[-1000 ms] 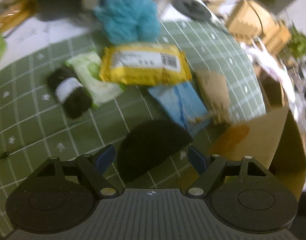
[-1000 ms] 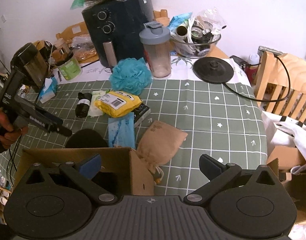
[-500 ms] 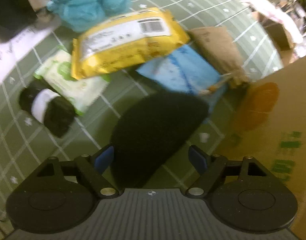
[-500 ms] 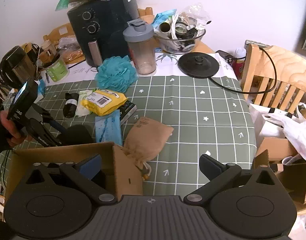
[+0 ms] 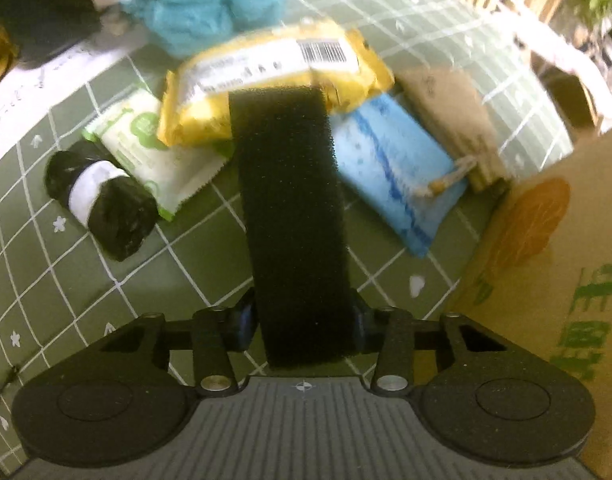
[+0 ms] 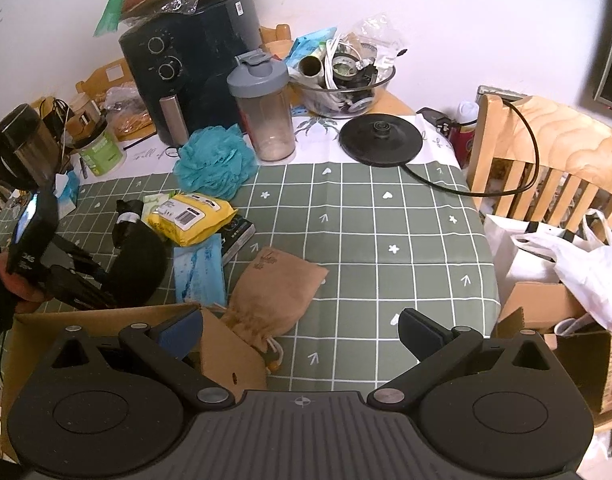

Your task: Organize soft objects

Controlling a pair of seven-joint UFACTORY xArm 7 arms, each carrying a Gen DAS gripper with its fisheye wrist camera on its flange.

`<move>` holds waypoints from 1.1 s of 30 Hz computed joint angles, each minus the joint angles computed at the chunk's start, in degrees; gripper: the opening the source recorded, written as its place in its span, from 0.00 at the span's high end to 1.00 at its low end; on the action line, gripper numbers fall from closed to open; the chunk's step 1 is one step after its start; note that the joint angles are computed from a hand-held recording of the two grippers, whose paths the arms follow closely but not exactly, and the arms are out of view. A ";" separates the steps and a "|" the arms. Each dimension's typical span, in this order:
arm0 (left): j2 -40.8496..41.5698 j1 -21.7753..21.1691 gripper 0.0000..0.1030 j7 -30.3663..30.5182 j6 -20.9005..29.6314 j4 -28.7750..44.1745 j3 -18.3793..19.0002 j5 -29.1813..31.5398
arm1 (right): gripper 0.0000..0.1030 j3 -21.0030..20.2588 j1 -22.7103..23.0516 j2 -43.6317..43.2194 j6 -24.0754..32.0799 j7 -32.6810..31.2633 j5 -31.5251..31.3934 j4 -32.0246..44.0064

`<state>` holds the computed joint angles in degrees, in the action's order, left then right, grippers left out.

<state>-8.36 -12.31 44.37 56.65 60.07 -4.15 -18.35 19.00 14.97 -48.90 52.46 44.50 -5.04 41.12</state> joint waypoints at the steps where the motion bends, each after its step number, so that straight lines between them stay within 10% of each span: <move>1: -0.58 0.08 0.60 0.08 -0.53 -0.40 0.23 -0.90 | 0.00 -0.08 0.01 -0.05 0.01 -0.17 -0.11 -0.07; 33: -33.82 -0.17 0.63 -20.46 -9.17 -16.59 4.65 -2.26 | 0.04 -11.34 1.64 17.20 -17.30 -18.07 8.80 -2.07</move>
<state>-42.18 -12.48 23.91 47.49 43.48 0.50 -20.62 7.66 16.61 -31.70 35.17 26.43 3.76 39.05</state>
